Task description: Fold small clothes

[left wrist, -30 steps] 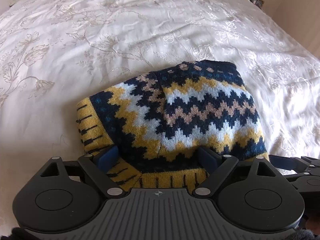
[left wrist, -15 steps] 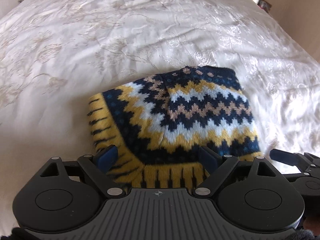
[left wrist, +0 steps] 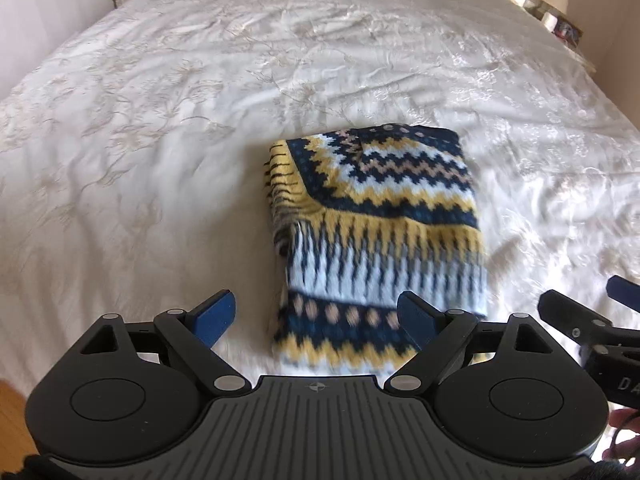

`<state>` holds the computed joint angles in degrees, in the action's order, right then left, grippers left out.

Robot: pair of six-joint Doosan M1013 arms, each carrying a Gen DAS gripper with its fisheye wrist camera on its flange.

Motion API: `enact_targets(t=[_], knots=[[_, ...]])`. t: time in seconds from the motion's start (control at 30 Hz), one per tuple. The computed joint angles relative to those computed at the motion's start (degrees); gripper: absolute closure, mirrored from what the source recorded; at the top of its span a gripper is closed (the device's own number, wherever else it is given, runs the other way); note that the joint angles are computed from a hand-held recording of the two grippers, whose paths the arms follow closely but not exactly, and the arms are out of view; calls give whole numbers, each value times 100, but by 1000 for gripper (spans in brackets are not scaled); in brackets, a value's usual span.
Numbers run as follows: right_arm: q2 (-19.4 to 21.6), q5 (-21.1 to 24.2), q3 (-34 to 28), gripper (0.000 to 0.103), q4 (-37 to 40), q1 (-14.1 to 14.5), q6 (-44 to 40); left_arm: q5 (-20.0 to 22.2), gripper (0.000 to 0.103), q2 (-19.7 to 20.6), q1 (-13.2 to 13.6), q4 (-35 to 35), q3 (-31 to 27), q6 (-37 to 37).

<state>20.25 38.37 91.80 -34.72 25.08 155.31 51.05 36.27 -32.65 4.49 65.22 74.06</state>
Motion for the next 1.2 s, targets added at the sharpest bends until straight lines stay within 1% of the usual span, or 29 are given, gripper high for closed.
enact_targets(t=[0.1,0.3,0.4,0.53,0.73,0.83,1.03,1.1,1.2], knots=[[-162,38,100,1,-139,117,121,-8,15,-213,-86,180,218,-240],[-409,117,256,1,-631,379,499,-239,15,-578,-215,448,637,-575],[-488,177,297,1,-852,465,646,-391,15,-730,-249,584,811,-751],[-568,236,353,1,-1162,556,943,-488,15,-885,-276,791,970,-989],[-633,291,386,1,-1564,651,1275,-478,15,-1026,-324,1071,1108,-1243],[-652,313,400,1,-1686,676,1370,-547,15,-1076,-339,1075,1172,-1183],[-688,400,425,1,-1682,700,1397,-667,15,-1141,-355,1051,1255,-1228],[-704,436,444,1,-1659,709,1410,-666,15,-1150,-369,1105,1264,-1252],[-718,459,462,1,-1624,706,1411,-622,15,-1152,-368,967,1250,-1159]])
